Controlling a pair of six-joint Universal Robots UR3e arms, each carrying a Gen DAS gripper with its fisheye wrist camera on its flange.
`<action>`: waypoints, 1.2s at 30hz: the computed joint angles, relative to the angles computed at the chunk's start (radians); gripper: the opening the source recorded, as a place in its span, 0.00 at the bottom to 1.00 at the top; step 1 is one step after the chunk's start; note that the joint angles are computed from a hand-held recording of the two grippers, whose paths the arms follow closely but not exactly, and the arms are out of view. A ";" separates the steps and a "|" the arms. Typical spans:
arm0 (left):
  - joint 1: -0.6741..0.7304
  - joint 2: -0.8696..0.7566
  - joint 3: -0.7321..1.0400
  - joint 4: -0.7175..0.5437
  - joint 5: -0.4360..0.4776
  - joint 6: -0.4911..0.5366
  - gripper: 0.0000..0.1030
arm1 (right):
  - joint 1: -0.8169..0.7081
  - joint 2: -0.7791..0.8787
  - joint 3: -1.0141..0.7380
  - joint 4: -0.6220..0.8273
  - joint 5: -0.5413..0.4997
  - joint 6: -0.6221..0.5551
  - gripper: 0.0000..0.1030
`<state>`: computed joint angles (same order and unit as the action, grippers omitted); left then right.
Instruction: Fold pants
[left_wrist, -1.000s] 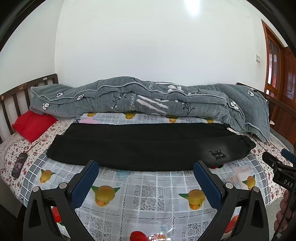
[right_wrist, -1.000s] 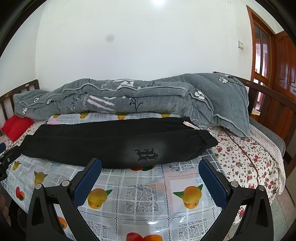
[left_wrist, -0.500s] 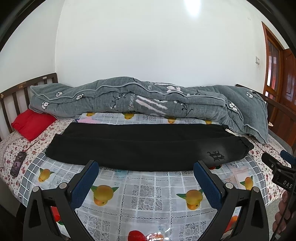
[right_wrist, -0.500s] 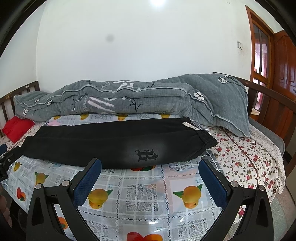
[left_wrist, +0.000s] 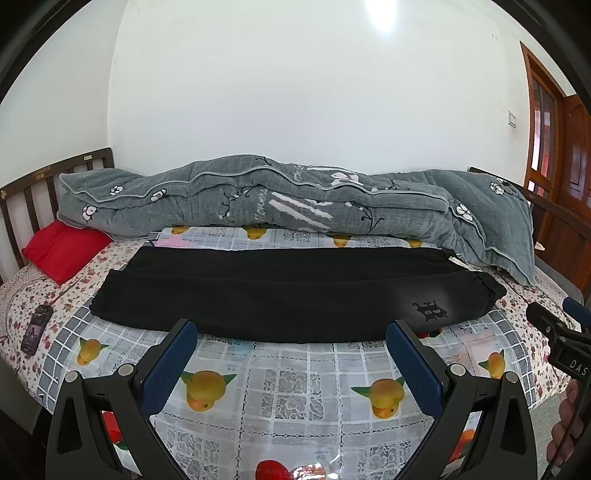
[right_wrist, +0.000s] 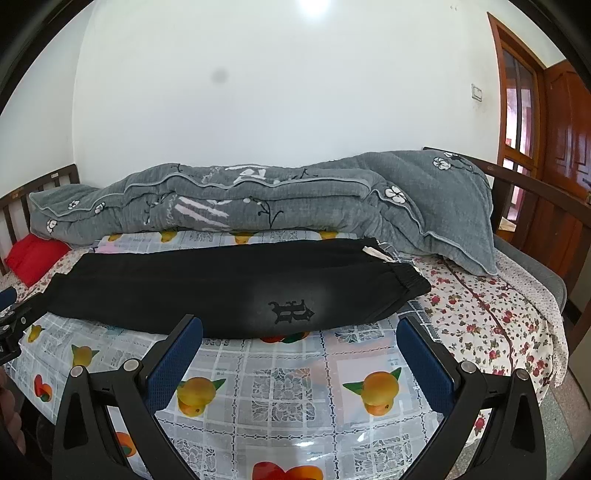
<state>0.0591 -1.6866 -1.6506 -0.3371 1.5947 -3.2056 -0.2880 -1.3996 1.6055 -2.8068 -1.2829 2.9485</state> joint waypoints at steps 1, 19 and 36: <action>0.000 0.000 0.001 0.001 0.001 0.002 1.00 | 0.000 0.000 -0.001 0.000 -0.001 0.001 1.00; 0.120 -0.187 0.001 0.085 -0.055 0.024 1.00 | -0.013 0.193 -0.085 0.017 0.033 -0.008 0.99; 0.484 -0.562 0.195 0.020 -0.510 -0.038 0.85 | -0.070 0.697 -0.569 0.185 0.039 0.046 0.65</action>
<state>0.5427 -2.2483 -1.4558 -0.3174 1.0850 -3.2435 -0.3576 -0.7026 1.0367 -2.6217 -1.2443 2.9946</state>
